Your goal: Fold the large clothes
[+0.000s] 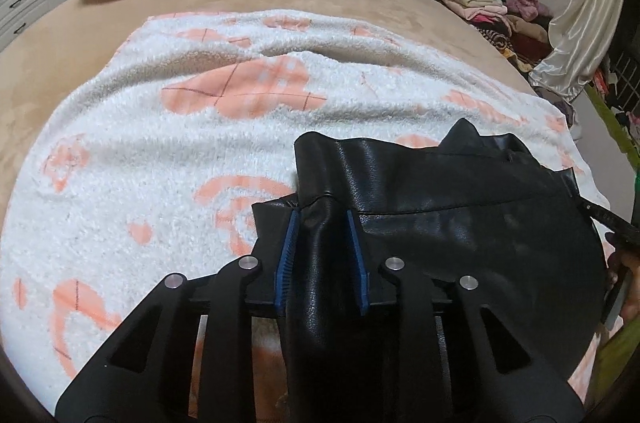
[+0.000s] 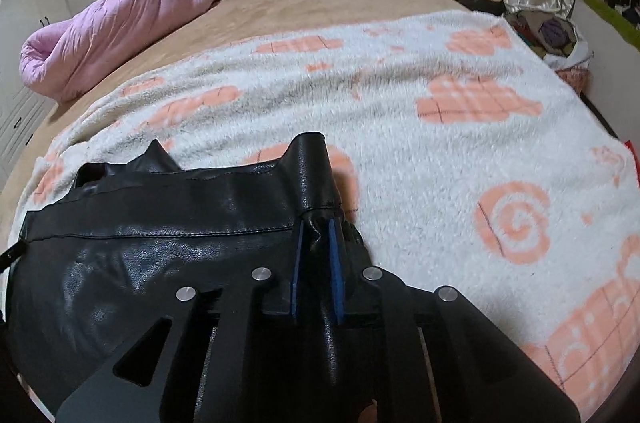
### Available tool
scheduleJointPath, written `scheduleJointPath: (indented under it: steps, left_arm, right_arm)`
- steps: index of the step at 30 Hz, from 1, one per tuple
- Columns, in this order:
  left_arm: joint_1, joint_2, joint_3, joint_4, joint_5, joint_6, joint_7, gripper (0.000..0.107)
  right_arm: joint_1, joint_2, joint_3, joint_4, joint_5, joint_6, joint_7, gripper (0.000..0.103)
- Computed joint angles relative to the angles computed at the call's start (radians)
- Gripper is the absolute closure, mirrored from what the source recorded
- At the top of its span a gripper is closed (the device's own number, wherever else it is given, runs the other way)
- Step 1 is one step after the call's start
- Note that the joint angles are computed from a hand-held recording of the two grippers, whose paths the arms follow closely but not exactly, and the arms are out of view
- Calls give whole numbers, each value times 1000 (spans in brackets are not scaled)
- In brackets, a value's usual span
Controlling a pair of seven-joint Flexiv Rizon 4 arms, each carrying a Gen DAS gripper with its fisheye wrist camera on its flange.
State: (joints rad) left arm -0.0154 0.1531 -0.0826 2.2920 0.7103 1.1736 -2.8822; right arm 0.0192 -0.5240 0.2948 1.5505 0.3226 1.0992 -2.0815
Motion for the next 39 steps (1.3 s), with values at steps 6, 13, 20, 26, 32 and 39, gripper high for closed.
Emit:
scheduleJointPath:
  steps: [6,13,20,26,32,39]
  left_arm:
    - [9,38,0,15,-19,-20,-18,65]
    - [24,127,-34,26,-47,-57,0,36]
    - [47,184,-59,91,-112,47,-11,13]
    - [9,131,-35,212,-270,241,41,13]
    - [1,28,-80,260,-395,361,74,23]
    - [19,85,-143,205,-268,228,-20,56]
  right_arm:
    - [-29,28,12,-7,43,-41,3,78]
    - [-135,88,42,-29,209,-206,-130,38]
    - [-182,159,-10,4,338,-377,-243,18]
    - [-192,152,-75,-18,433,-533,-262,14]
    - [-205,118,-96,-52,478,-688,-237,56]
    - [-192,200,-123,18,498,-643,-265,80]
